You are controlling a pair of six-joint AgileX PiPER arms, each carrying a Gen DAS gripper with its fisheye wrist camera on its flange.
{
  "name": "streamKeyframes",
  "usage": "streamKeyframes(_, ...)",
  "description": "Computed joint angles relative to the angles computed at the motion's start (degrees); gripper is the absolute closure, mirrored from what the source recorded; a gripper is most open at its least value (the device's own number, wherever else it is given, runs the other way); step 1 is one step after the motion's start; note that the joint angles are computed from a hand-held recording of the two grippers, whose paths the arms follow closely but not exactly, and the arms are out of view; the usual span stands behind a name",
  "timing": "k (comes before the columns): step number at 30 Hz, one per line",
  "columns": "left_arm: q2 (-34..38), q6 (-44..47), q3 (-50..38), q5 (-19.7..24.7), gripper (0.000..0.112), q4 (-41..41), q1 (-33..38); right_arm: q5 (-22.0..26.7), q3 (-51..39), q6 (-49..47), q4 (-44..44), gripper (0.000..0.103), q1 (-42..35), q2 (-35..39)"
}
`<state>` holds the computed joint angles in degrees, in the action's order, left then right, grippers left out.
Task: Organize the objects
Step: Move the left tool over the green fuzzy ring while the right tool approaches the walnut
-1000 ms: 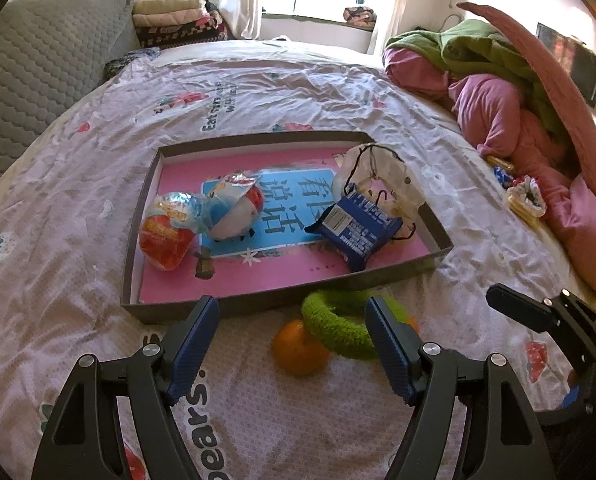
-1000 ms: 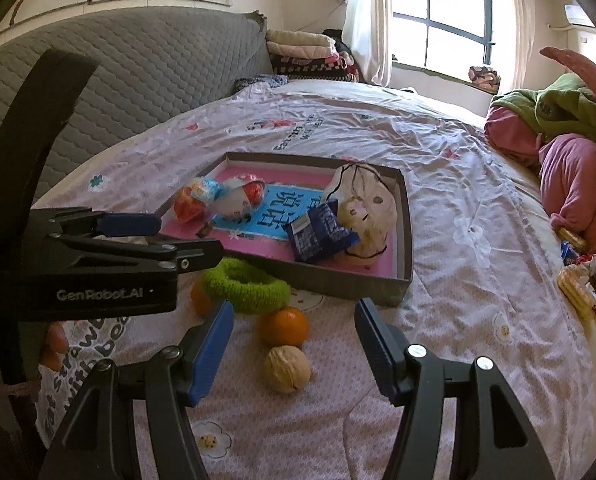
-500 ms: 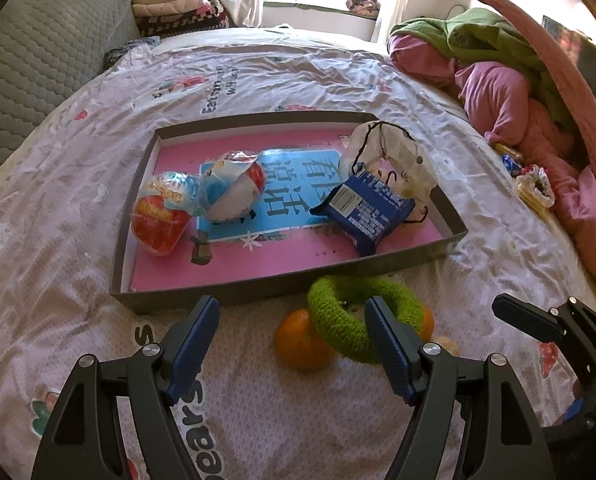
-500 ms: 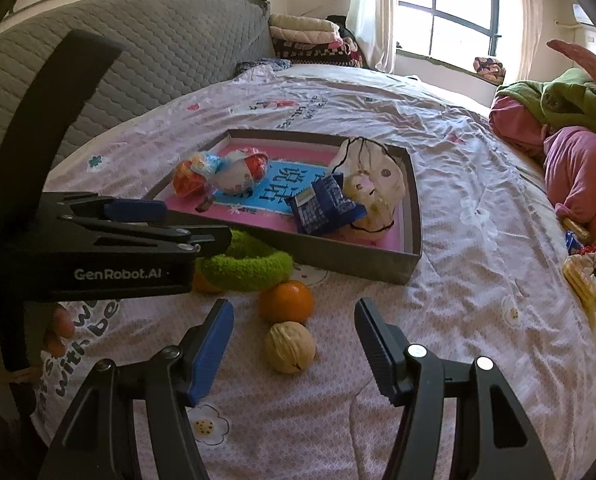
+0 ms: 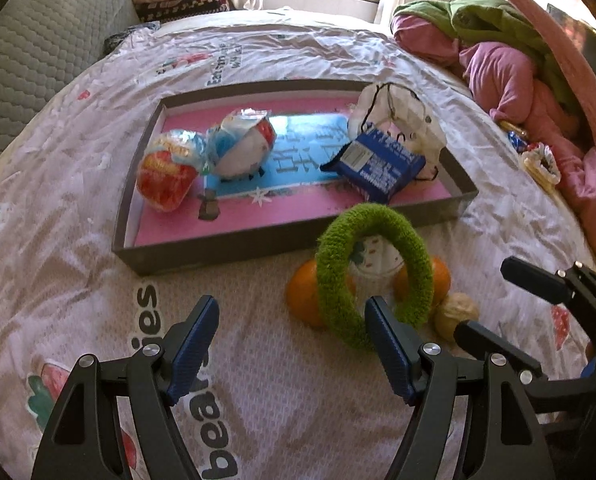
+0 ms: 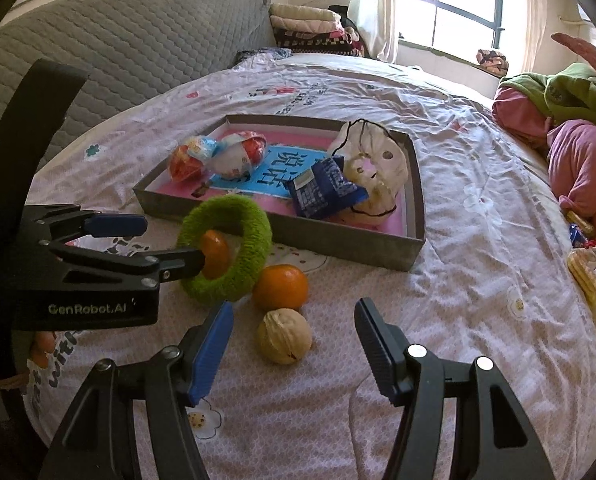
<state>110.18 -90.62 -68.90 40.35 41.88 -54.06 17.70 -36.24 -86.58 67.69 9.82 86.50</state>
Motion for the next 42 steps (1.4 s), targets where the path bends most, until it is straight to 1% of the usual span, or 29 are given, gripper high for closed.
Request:
streamKeyframes(10,-0.47,-2.02,2.90,-1.56,0.036,0.05,-0.02,-1.08,-0.09,0.83,-1.54,0.040,0.88,1.66)
streamKeyframes(21,-0.89,-3.24,4.36,-2.54,0.036,0.64,0.32,-2.09,0.12,-0.42,-0.31,0.040,1.80,2.73)
streamKeyframes(31,-1.25,-5.26,5.91,-4.31,0.036,2.05,0.86,-3.27,0.60,-4.39,3.98,0.040,2.31,3.70)
streamKeyframes(42,-1.49,-10.03,8.49,-6.89,0.036,6.49,1.96,-3.61,0.45,-6.64,6.16,0.040,2.39,4.77)
